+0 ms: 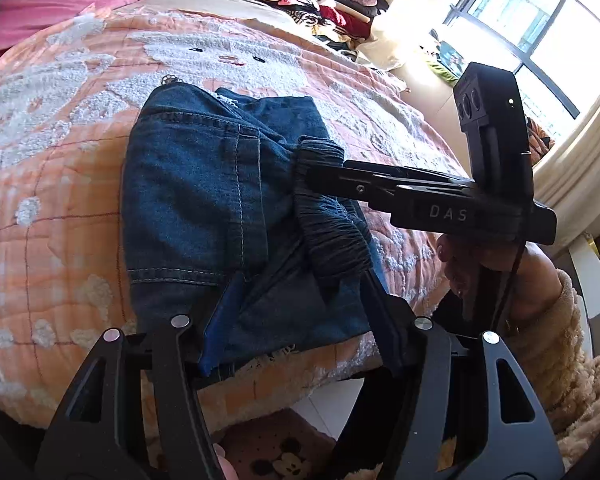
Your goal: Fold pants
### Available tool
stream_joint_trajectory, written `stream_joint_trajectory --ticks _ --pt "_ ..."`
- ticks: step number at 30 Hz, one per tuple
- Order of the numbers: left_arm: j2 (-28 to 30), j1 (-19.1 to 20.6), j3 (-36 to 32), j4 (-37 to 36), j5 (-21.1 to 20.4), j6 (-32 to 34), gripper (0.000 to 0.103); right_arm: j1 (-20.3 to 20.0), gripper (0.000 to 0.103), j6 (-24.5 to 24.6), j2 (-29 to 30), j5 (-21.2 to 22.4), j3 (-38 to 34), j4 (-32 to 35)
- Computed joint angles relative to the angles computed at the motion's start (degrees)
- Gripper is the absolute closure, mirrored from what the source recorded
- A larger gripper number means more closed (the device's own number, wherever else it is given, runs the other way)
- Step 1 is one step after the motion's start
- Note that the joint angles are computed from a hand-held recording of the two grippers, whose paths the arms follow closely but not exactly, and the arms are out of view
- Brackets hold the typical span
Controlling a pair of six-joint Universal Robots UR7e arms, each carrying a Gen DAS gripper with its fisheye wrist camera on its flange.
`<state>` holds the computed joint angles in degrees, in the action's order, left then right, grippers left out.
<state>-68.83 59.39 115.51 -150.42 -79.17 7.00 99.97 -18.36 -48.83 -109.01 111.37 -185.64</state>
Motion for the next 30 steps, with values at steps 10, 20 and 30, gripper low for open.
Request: stream_joint_trajectory --ticks 10,20,30 --pt "-3.23 -2.64 1.77 -1.15 3.77 0.67 0.041 1.17 0.022 1.56 -2.98 2.15 3.36 -5.03" --pt "-3.92 -3.94 1.11 -2.28 9.24 0.95 0.037 3.24 0.016 2.69 -5.84 1.50 7.67 -10.65" --pt "-4.04 -2.87 0.06 -1.65 11.55 0.13 0.032 6.07 0.016 1.77 -6.31 0.25 10.86 -13.17"
